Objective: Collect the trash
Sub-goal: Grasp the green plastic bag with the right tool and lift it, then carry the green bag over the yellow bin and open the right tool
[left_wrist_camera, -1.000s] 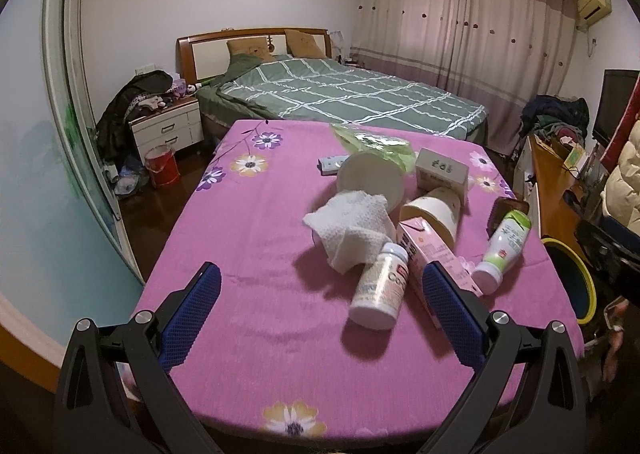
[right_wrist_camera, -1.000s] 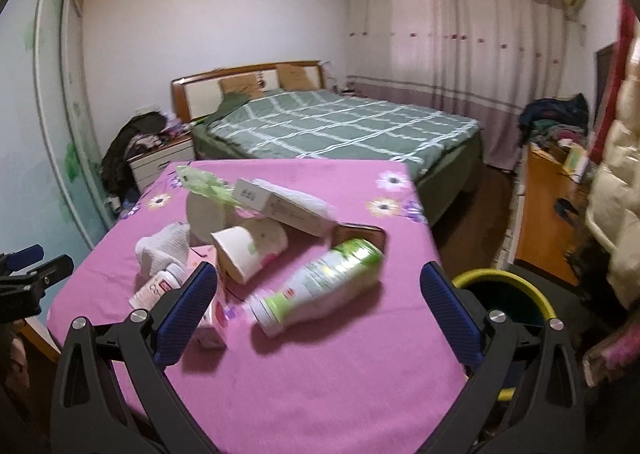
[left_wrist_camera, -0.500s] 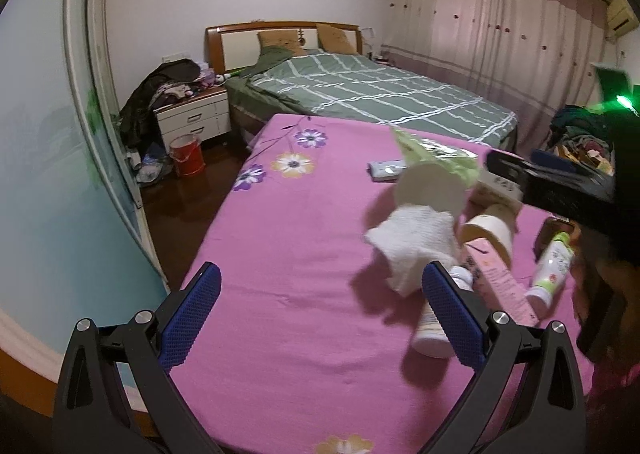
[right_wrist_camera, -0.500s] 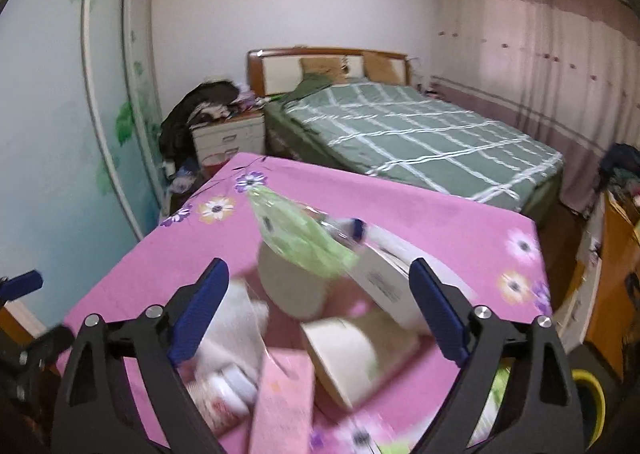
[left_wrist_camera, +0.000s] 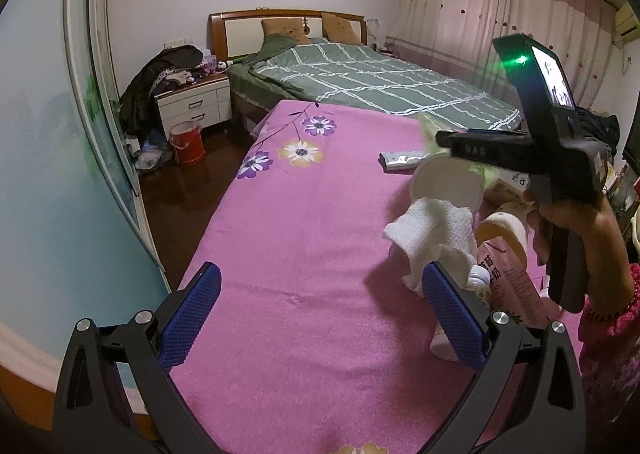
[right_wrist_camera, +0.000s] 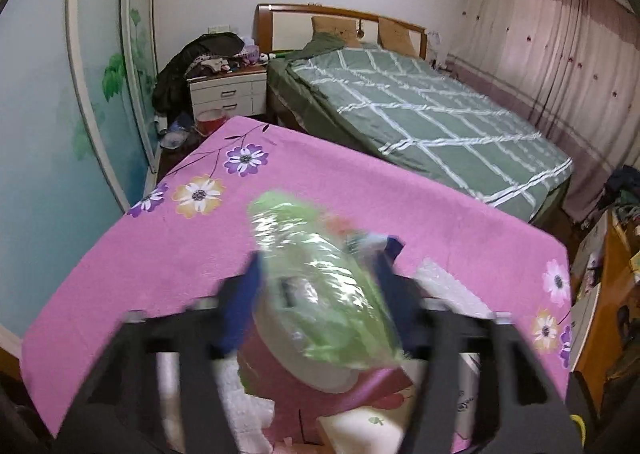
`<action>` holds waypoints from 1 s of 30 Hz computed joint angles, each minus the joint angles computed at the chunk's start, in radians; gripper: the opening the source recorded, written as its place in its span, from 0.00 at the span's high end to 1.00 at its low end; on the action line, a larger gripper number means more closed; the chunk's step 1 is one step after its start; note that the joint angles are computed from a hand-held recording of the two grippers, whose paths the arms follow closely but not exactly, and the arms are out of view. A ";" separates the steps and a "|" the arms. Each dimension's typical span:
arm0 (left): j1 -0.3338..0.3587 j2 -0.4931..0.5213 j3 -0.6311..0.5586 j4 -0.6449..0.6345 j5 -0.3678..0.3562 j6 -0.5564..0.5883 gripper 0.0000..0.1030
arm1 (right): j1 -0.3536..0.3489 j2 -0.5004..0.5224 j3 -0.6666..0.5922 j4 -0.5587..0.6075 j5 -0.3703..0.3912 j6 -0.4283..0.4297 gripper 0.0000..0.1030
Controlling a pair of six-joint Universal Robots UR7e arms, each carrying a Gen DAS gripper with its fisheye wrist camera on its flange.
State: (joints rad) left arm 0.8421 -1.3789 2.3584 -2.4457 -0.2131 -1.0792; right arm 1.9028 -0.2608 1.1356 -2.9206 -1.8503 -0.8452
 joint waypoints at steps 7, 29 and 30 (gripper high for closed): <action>0.000 0.015 0.002 -0.040 -0.001 0.027 0.04 | -0.005 -0.099 0.079 0.008 0.142 0.055 0.91; -0.053 0.104 -0.006 -0.154 -0.016 0.112 0.04 | -0.125 -0.497 0.466 -0.197 0.326 0.143 0.96; -0.053 0.119 -0.008 -0.186 -0.020 0.135 0.04 | -0.140 -0.519 0.487 -0.213 0.323 0.146 0.96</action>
